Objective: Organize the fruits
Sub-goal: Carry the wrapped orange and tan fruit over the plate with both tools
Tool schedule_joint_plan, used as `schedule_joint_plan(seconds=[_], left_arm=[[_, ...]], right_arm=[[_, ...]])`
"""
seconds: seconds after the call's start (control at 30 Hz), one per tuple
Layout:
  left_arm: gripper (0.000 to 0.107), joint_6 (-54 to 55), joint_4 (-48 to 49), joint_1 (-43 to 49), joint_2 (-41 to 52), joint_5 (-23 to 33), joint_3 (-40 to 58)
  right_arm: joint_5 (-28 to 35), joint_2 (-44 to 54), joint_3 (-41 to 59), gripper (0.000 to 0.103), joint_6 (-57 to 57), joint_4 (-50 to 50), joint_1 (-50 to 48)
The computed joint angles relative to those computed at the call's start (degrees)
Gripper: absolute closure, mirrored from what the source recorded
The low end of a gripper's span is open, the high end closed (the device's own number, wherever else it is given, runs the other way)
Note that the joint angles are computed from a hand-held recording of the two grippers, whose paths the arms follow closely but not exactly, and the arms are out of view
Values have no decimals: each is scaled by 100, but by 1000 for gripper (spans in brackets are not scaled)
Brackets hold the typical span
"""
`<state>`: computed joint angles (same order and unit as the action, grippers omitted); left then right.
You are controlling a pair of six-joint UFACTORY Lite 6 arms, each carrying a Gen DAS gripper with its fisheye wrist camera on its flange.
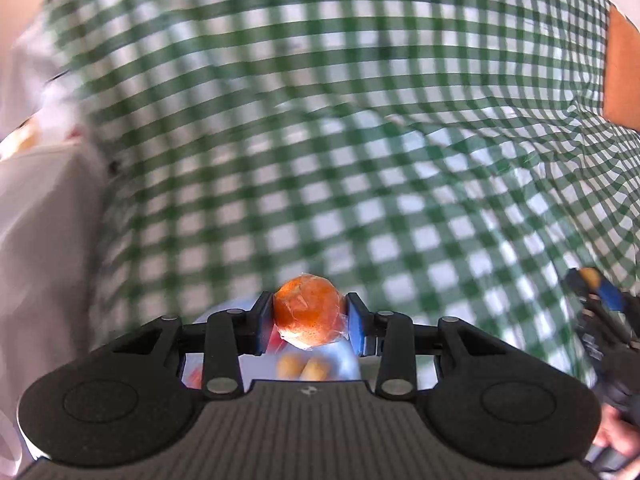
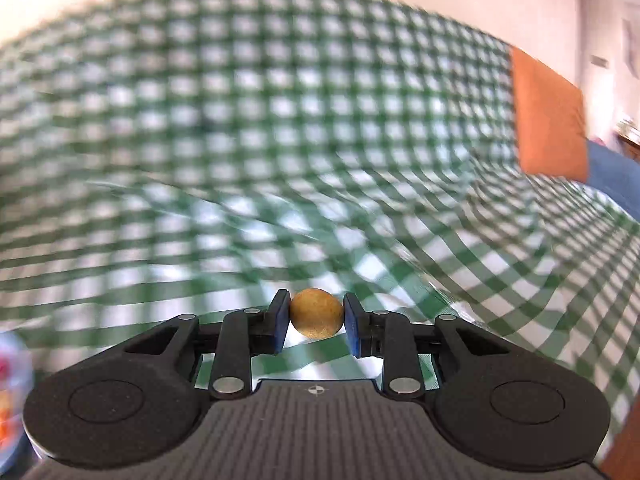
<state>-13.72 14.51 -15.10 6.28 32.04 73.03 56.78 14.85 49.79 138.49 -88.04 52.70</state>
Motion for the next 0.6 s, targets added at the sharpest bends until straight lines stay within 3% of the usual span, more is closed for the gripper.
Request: schedule_joint_plan(seconds=[0.13,0.27,0.4,0.6], left_arm=[[65,595,-426,545,-2043,272,-1629],[65,1949,-1366,1552,-3701,1077,-2492],[65,3200,-2077,2723,-4895,1759,-3037],[65,5203,-3288,4704,-5867,2688,-3296]], right_arm=[[656,-1061,-62,73,-814,1061,1844],[977,-974,755,73,-1212,1778,3121],[918,-511,1668,73,-1630,2067,3692],[839,213,2825,73,-2607,2226,3902]])
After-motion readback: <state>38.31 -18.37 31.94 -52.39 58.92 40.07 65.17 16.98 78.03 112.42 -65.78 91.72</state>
